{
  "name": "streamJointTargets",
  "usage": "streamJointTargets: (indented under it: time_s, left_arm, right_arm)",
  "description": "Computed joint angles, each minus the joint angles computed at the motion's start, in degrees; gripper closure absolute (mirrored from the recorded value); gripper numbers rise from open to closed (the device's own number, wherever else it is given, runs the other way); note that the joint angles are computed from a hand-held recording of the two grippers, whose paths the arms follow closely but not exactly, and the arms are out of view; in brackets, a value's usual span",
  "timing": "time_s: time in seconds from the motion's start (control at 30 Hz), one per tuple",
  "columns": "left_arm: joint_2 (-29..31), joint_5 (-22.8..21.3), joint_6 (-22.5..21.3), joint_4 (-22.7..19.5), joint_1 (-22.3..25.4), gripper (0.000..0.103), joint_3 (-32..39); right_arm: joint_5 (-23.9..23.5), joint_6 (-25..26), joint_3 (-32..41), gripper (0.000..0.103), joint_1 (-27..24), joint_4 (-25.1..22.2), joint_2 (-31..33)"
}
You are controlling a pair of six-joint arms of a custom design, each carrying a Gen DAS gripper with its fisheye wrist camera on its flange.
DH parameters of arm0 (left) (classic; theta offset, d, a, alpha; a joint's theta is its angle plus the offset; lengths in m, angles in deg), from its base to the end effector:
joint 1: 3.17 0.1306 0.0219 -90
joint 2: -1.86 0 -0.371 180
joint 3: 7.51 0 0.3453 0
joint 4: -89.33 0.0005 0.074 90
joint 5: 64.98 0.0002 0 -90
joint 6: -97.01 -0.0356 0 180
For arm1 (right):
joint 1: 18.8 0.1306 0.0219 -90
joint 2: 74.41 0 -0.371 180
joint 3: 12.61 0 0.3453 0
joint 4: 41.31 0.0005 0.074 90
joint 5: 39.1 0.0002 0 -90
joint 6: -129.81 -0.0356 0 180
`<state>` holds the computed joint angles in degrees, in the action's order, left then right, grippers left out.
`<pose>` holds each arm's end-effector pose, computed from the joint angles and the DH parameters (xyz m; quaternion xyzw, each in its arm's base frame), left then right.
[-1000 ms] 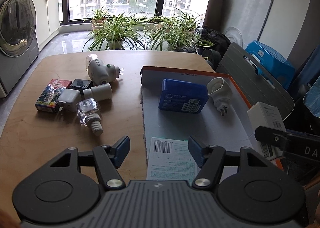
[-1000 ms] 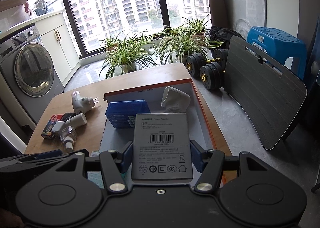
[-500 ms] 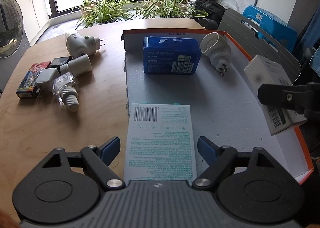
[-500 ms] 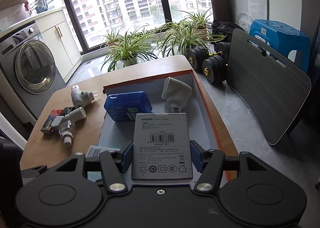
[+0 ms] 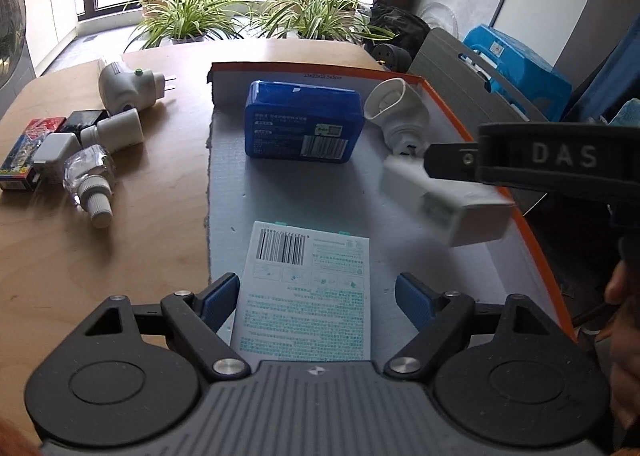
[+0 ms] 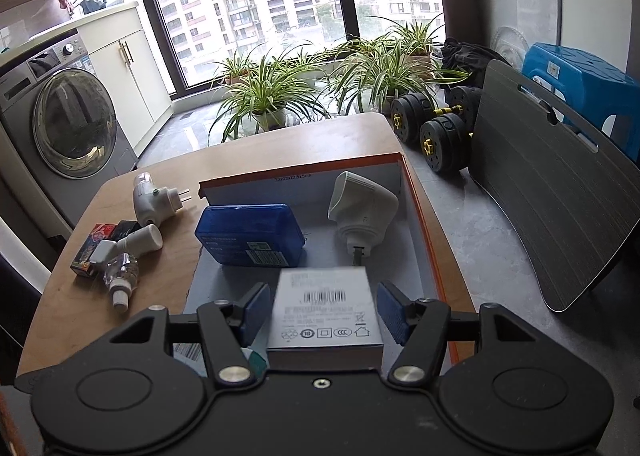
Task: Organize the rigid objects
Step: 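Open both grippers and withdraw them from the tray box toward the table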
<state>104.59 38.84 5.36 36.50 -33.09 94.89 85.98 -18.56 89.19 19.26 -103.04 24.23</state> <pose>0.4409 -0.2641 0.4035 0.2928 0.8960 -0.1873 0.2763 0.3877 0.2770 0.4283 0.2422 0.8891 -0.0007 0.3884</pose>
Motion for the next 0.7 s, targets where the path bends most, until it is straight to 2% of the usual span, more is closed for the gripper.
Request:
streamJointTargets:
  time_s: [0.03,0.3,0.5,0.7]
  left_arm:
    - [-0.3,0.7,0.0,0.4,0.1,0.016,-0.2]
    - [-1.1,-2.9,1.6,1.6,2.4,0.015,0.8]
    - [-2.0,-4.7,2.6,1.7,6.0,0.015,0.8]
    - [-3.1,-5.8,2.8,1.9,9.9,0.014,-0.1]
  right_arm:
    - [0.5,0.0,0.2,0.026,0.2,-0.3,0.0]
    - [1.4,-0.5,1.9,0.025,2.1,-1.7,0.6]
    - [0.8,1.5,6.4,0.019,3.7,-1.5,3.8]
    - [-0.5,3.8,12.0,0.018,5.1,-1.8,8.1]
